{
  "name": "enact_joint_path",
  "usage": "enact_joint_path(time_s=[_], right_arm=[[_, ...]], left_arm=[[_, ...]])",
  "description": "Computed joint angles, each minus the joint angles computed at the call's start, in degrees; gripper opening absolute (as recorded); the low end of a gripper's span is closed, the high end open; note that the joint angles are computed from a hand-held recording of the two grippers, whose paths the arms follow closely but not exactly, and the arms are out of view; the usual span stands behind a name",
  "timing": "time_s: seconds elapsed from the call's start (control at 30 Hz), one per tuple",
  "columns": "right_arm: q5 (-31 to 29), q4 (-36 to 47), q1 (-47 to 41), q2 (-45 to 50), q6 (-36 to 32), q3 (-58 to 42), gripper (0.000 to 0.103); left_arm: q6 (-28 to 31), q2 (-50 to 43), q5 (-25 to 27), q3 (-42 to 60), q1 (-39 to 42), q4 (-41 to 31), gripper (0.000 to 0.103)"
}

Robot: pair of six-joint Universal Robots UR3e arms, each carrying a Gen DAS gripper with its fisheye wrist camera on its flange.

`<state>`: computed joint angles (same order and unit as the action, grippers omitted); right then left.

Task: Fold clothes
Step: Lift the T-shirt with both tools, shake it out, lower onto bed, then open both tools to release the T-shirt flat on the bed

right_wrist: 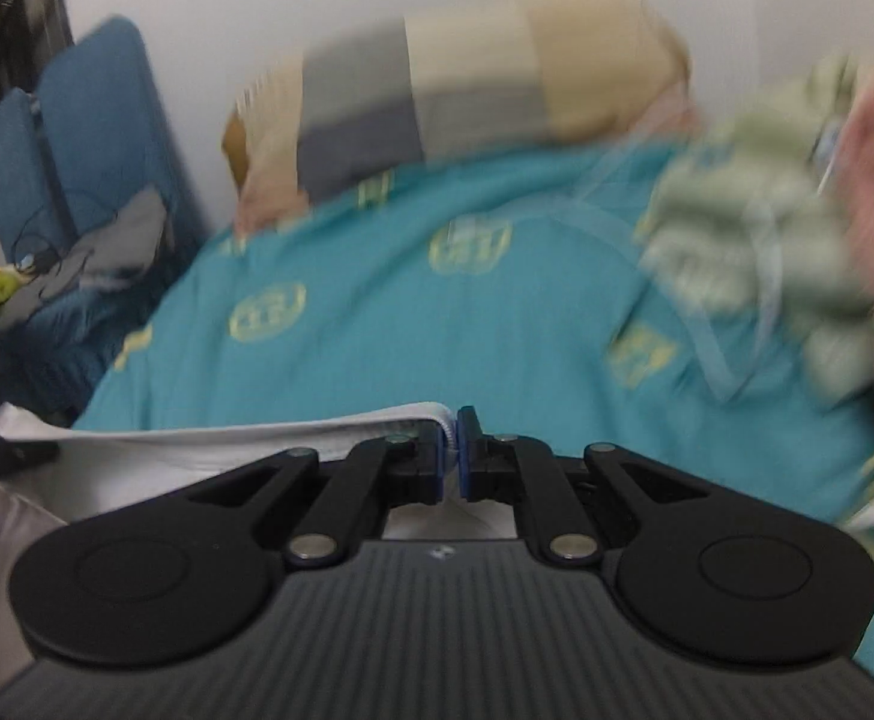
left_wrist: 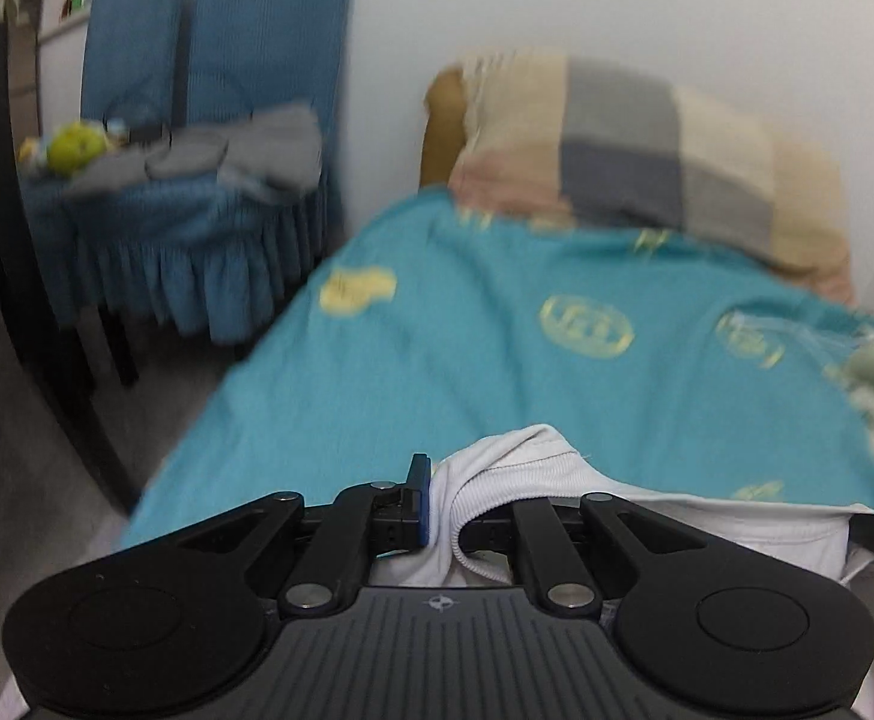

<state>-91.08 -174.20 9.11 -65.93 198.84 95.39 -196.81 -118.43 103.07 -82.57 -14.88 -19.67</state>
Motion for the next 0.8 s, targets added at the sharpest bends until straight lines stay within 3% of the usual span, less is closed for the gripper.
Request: enact_joint_path(time_s=[0.07,0.2,0.23,0.27,0.33,0.43,0.63,0.73,0.8], right_arm=[[3.6,0.9,-1.2,1.9,0.9,-0.8,0.013],[4.5,4.4,-1.0,0.8,-1.0,-1.8,0.014],[5.5,6.2,-1.3,0.1,-1.5,-2.3,0.027],[7.3,6.7,-1.8,-1.3,-1.5,-1.3,0.053],[10.1,7.9,-2.6,-4.6,-1.8,0.5,0.086],[11.1,12.3,-1.9,-10.7,-3.2,1.9,0.087],[5.5,18.7,3.3,-32.1,-3.6,12.8,0.087],[-0.5,24.6,10.1,-45.2,-2.0,17.4,0.087],[-8.5,28.9,18.5,-51.3,0.4,18.1,0.087]], left_arm=[[0.3,-1.7,-0.4,-0.2,0.9,0.5,0.021],[3.3,0.8,-4.8,-0.8,3.3,-2.3,0.070],[4.2,2.6,-6.5,-1.6,3.9,-3.6,0.082],[5.1,4.3,-8.3,-2.2,4.6,-4.9,0.084],[6.8,9.0,-9.2,-4.5,4.6,-7.0,0.088],[8.5,17.6,-10.0,-8.5,4.7,-10.8,0.091],[8.2,46.1,-14.0,-20.5,7.8,-23.5,0.092],[8.1,61.7,-14.5,-23.2,8.7,-34.2,0.092],[6.1,69.6,-11.4,-23.1,5.7,-40.4,0.092]])
